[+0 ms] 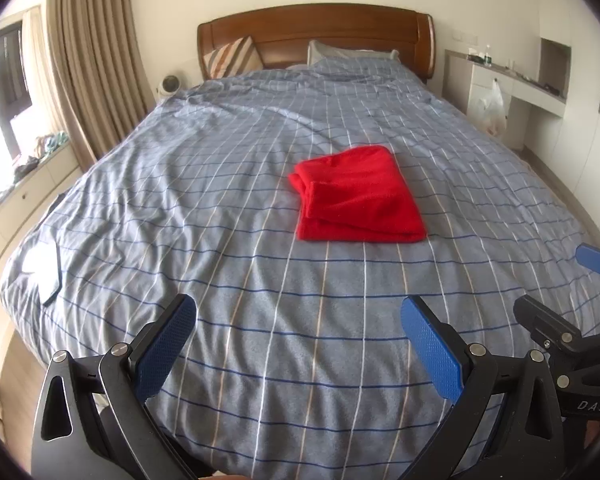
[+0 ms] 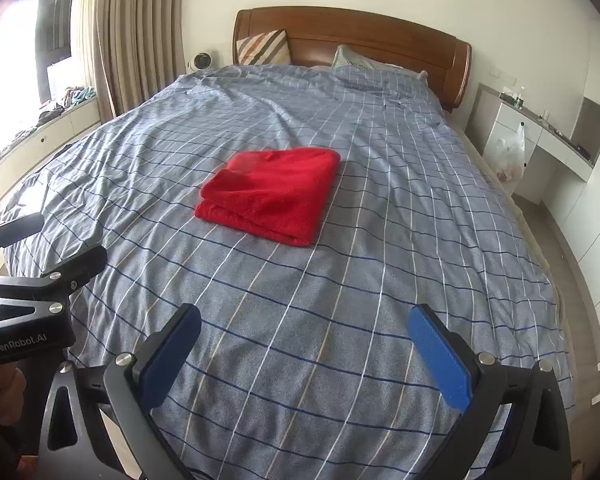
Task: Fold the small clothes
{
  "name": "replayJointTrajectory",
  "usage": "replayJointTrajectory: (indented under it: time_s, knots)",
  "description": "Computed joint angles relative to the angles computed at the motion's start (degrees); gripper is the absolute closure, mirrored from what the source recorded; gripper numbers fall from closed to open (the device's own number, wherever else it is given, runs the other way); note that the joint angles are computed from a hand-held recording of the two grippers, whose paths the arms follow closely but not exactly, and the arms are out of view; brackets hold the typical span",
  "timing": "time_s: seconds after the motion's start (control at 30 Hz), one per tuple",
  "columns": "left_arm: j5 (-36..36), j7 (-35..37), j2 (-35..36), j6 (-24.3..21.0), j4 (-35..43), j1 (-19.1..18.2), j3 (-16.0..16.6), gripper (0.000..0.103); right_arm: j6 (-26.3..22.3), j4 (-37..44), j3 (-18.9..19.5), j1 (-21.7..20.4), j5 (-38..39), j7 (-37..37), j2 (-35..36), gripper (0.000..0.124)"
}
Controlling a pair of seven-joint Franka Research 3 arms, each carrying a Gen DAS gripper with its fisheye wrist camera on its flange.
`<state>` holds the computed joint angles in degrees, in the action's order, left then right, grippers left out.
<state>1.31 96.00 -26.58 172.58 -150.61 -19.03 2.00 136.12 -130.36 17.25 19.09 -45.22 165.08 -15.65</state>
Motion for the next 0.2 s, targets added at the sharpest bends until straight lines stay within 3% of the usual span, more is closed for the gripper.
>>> replayJointTrajectory:
  time_s: [0.2]
  knots:
    - [1.4, -1.5, -0.5, 1.0, -0.3, 2.2, -1.9, 0.0, 0.3, 0.2, -0.1, 0.1, 0.1, 0.0, 0.3, 0.022]
